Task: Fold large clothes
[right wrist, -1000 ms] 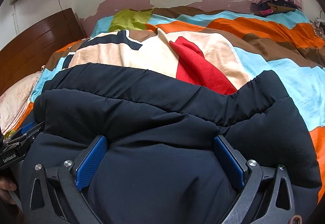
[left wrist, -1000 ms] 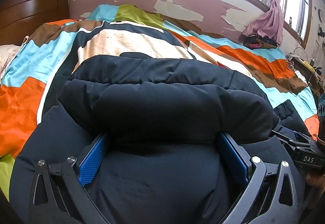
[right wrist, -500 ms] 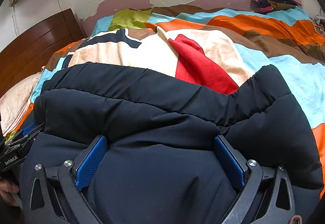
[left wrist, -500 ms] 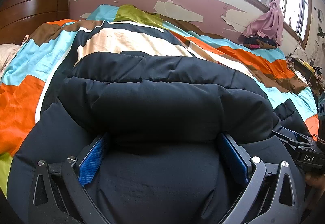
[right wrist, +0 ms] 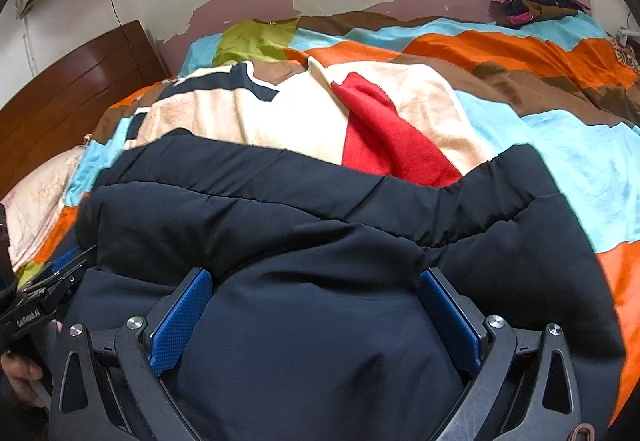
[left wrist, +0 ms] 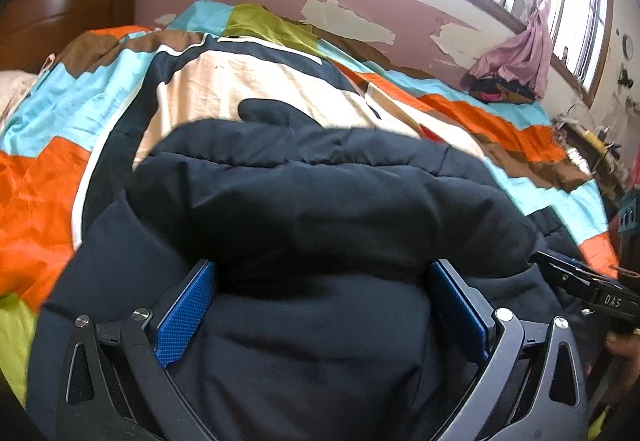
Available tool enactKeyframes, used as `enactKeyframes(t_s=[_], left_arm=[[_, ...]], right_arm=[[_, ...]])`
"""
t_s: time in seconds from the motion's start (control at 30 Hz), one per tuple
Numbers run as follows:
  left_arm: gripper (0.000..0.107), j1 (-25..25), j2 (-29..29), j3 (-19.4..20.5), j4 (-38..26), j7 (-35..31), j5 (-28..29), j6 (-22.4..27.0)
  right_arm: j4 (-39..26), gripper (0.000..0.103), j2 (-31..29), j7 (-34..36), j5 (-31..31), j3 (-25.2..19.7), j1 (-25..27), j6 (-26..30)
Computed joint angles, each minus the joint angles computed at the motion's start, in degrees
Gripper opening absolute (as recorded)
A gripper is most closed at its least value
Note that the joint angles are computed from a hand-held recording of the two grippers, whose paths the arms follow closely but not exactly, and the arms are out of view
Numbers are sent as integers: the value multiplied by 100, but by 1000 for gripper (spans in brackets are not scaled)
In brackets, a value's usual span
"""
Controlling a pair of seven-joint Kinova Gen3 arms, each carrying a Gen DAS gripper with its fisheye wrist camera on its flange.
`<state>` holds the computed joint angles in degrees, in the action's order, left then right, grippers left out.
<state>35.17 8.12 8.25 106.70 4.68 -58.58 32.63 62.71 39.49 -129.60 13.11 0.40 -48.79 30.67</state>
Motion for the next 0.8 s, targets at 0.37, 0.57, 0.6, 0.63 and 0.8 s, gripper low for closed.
enactKeyframes(t_s=[0.37, 0.57, 0.6, 0.63, 0.8], left_arm=[[102, -494, -1398, 159, 485, -1700, 1238, 448], [102, -1107, -1842, 589, 978, -1524, 1736, 490], [102, -1151, -1865, 584, 1014, -1604, 1910, 497], [102, -1190, -1859, 593, 1032, -1704, 2062, 529], [102, -1401, -1713, 699, 1032, -2324, 2602, 745]], right_arm=[[1926, 103, -1638, 1082, -814, -675, 1115, -719], [2804, 103, -2068, 1250, -1099, -867, 1516, -1114], [2917, 103, -2086, 1318, -1200, -949, 1614, -1216], [3036, 103, -2089, 1409, -1327, -1056, 1736, -1342], [3270, 103, -1863, 2119, -2067, -1772, 2453, -1773]])
